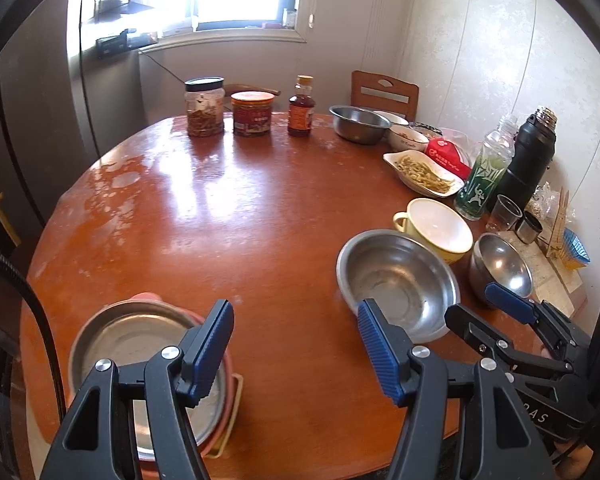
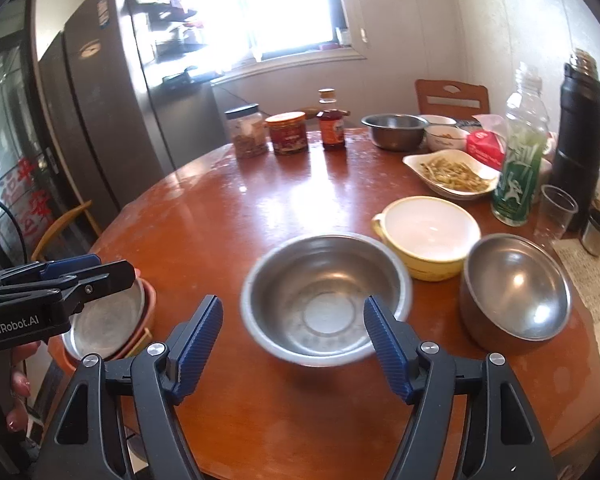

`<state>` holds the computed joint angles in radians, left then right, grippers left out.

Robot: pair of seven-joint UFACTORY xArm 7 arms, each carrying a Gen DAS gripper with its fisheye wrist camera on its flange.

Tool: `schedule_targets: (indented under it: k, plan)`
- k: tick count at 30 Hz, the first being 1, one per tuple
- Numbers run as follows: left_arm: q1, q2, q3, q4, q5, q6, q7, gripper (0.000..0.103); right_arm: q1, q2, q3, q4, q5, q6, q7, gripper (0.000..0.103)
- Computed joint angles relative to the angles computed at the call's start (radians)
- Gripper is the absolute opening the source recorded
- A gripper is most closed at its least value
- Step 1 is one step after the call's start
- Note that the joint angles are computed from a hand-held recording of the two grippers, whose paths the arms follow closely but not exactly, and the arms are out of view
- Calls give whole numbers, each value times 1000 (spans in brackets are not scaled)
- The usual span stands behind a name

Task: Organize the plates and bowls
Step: 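Move the left gripper toward the rim of the steel bowl, then close the left gripper on the steel bowl rim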

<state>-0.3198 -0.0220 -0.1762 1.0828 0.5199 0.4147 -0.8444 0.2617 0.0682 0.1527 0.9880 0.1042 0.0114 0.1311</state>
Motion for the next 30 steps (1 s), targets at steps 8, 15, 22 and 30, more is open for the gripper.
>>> schedule_targets:
  k: [8,15,22,30]
  plan:
    - [-60,172,23,167,-37,32,63,65,-70,45,28,40,183,73,-104,75]
    - [-107,285,72,288,-85,69,118,65,-58,109,-6,107,125,127,-52,75]
    - [-111,399,89,416,-188,110,209,70,-54,170,-12,171,89,173,-2,75]
    - [-112,495,86,528,-285,152,311,70,-79,231,-1,231,74,178,15,57]
